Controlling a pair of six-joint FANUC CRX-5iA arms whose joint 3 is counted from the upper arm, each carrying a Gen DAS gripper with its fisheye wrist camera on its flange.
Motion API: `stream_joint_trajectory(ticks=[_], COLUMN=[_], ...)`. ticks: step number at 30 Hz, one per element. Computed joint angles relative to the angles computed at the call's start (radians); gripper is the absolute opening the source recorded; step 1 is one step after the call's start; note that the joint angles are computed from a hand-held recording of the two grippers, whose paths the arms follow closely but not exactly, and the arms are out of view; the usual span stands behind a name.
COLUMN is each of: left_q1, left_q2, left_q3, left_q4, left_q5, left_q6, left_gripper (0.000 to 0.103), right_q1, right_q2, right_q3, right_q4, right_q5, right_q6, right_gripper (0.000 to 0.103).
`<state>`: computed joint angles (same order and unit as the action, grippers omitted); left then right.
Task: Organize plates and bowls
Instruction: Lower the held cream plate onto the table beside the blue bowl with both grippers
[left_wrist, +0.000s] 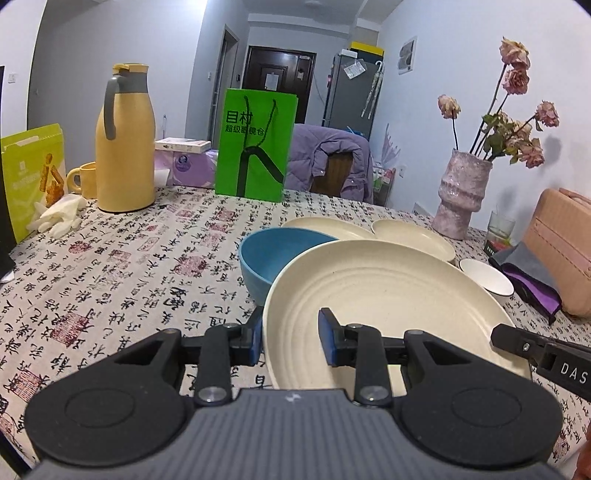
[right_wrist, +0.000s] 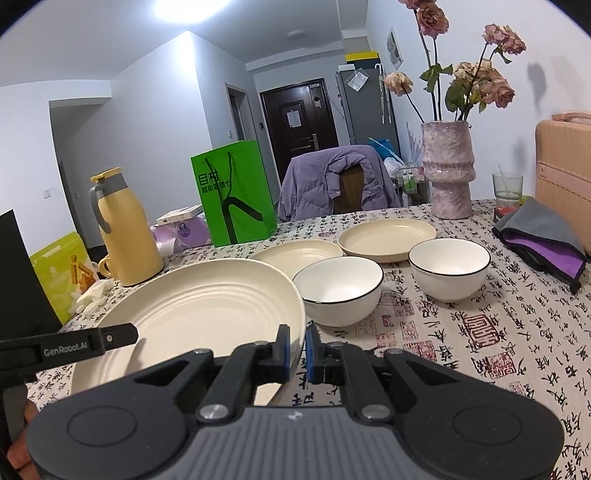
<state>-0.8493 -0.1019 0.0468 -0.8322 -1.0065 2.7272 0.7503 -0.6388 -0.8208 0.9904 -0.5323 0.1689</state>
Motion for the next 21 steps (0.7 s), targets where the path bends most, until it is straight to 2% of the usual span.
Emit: stream_joint_trajectory(ticks=[21], left_q1=[0.017], left_q2=[0.028], left_q3=[-0.022], left_q4=[0.062], left_q5=[0.042], left_q6=[-0.055], left_gripper=[0.03], right_q1=[-0.022], right_q2=[-0.019], right_q3=[-0.039], right_q4=[-0.045], right_q5=[0.006], right_q6=[-0.002], right_gripper=[0.008])
